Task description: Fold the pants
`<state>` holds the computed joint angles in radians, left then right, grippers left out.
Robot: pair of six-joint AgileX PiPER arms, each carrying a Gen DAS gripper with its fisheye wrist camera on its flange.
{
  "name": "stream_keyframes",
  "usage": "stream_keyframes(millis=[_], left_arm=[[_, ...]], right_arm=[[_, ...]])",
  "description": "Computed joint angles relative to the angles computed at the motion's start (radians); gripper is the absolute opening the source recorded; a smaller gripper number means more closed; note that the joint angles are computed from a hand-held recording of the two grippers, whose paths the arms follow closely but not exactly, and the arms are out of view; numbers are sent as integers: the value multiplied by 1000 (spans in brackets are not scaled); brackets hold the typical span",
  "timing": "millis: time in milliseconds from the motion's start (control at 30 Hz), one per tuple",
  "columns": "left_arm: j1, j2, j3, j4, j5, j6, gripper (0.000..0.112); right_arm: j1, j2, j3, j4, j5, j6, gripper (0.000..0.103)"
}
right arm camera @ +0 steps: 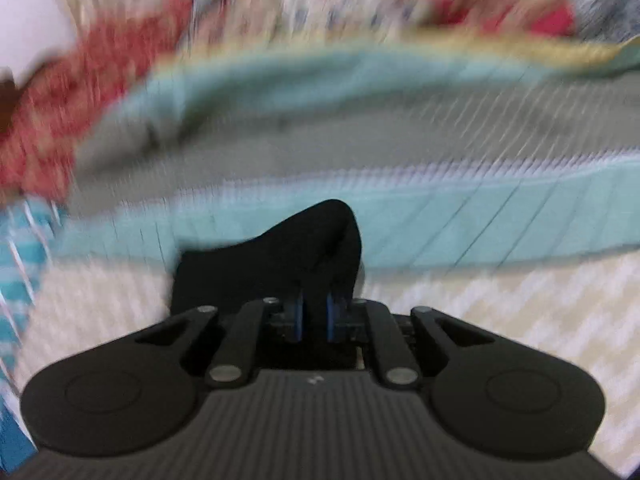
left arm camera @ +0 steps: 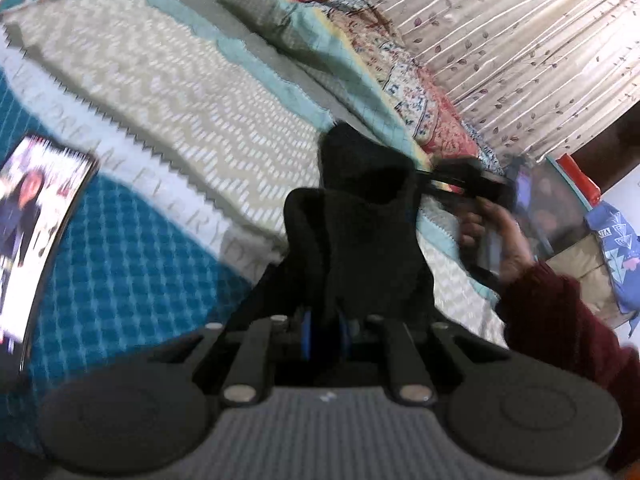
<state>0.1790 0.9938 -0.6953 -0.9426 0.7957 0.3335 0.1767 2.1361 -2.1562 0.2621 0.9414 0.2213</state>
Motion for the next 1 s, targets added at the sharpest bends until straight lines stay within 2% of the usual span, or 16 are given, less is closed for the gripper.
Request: stream_keyframes(millis=[67, 133, 167, 233, 300, 333, 367, 400, 467, 567, 667, 767, 900, 933, 1000], left_arm=[[-6, 29, -41, -19, -11, 27, 12], [-41, 54, -76, -34, -42, 41, 12], [-63, 73, -92, -46, -55, 48, 12], [-118, 109, -114, -76, -88, 75, 12], [-169, 127, -130, -57, -114, 63, 12], [-189, 136, -136, -39, -121, 51, 12], [-211, 149, -147, -7, -124, 27, 12], [-227, 156, -155, 25, -125, 3, 12], [-254, 170, -169, 95, -122, -51, 12], [-272, 165, -168, 150, -123, -104, 12], [-277, 150, -176, 190, -116, -150, 12], [-297, 138, -189, 249, -122, -210, 12], [-342, 141, -221, 359, -133, -320, 12], [-355, 147, -233, 394, -134, -353, 12], [-382, 167, -266, 465, -135, -422, 12]], right_arm=[[-96, -152, 167, 60, -150, -34, 13], [-229, -338, 367, 180, -299, -136, 13], [-306, -435, 467, 249, -340, -195, 13], [-472, -619, 667, 414, -367, -357, 14], [-661, -797, 863, 504, -312, -494, 19], [-745, -855, 925, 497, -248, -527, 26], [-841, -898, 969, 462, -148, -551, 47], [-926, -923, 1003, 414, -48, -568, 57], [-1061, -980, 1074, 337, 68, -601, 59], [-1212, -1058, 1150, 298, 120, -683, 58], [-1212, -1047, 1109, 303, 85, -659, 57], [-1089, -977, 1032, 275, -36, -586, 58], [-978, -775, 874, 240, -176, -524, 58], [-974, -712, 837, 234, -194, -515, 58], [-909, -553, 680, 154, -176, -418, 58]])
